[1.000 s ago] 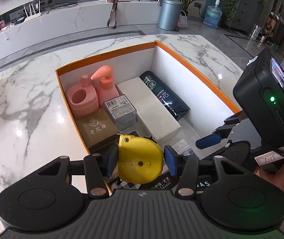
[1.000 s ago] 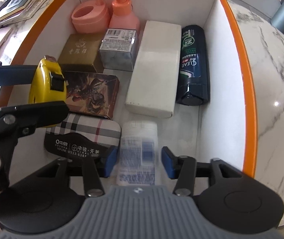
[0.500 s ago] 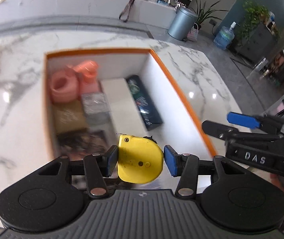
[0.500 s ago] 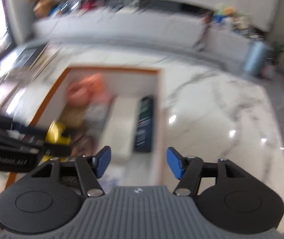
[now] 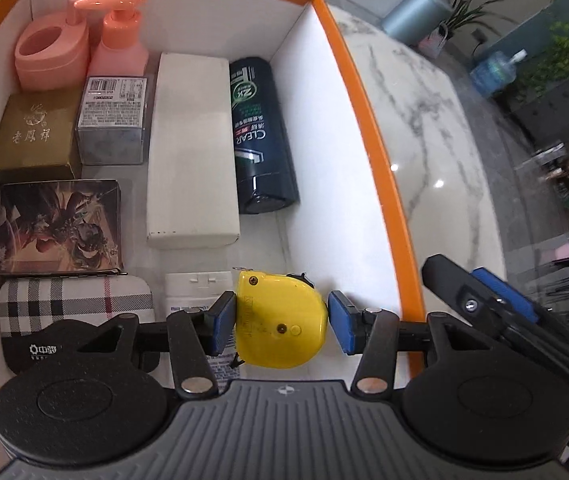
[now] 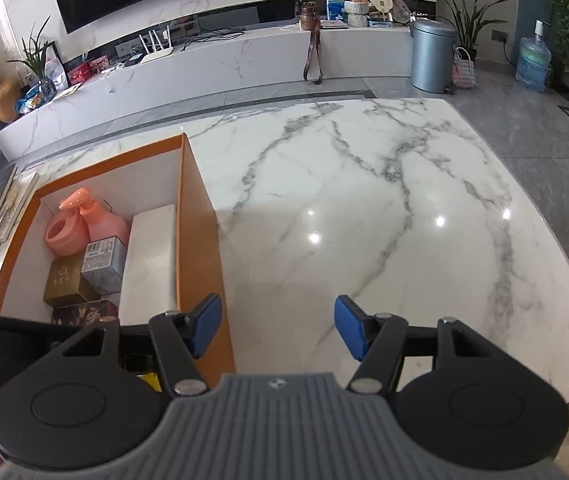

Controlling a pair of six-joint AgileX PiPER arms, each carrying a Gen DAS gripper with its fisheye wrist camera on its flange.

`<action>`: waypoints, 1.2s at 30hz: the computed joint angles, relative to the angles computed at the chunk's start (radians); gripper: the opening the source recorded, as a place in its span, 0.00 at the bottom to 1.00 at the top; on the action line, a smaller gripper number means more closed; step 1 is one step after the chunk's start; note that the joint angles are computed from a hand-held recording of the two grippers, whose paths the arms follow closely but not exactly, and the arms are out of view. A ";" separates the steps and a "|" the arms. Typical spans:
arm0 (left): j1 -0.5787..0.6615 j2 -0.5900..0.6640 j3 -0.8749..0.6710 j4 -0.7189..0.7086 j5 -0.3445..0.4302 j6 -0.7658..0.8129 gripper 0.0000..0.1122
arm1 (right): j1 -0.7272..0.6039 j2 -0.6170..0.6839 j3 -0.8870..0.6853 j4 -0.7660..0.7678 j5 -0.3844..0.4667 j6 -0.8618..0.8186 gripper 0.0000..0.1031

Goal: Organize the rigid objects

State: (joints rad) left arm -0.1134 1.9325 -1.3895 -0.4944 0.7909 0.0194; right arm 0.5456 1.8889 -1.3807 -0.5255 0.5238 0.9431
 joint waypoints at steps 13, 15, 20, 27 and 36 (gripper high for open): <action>-0.006 -0.065 0.047 0.027 -0.007 -0.035 0.49 | -0.037 -0.062 0.092 0.092 -0.054 -0.074 0.62; -0.021 -0.118 0.072 0.070 -0.021 -0.048 0.49 | -0.029 -0.081 0.098 0.100 -0.048 -0.086 0.62; -0.072 -0.318 0.176 0.225 -0.099 -0.145 0.48 | 0.015 -0.159 0.130 0.070 -0.027 -0.059 0.62; -0.234 -0.617 0.288 0.620 -0.138 -0.431 0.48 | 0.114 -0.357 0.243 -0.087 0.000 0.112 0.62; -0.558 -0.845 0.344 1.183 0.091 -0.976 0.52 | 0.307 -0.577 0.326 -0.260 0.106 0.263 0.66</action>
State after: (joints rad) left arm -0.6710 1.0873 -1.0459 0.6889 0.8816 -0.9570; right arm 0.8522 1.3115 -1.0548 -0.7855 0.6294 1.2066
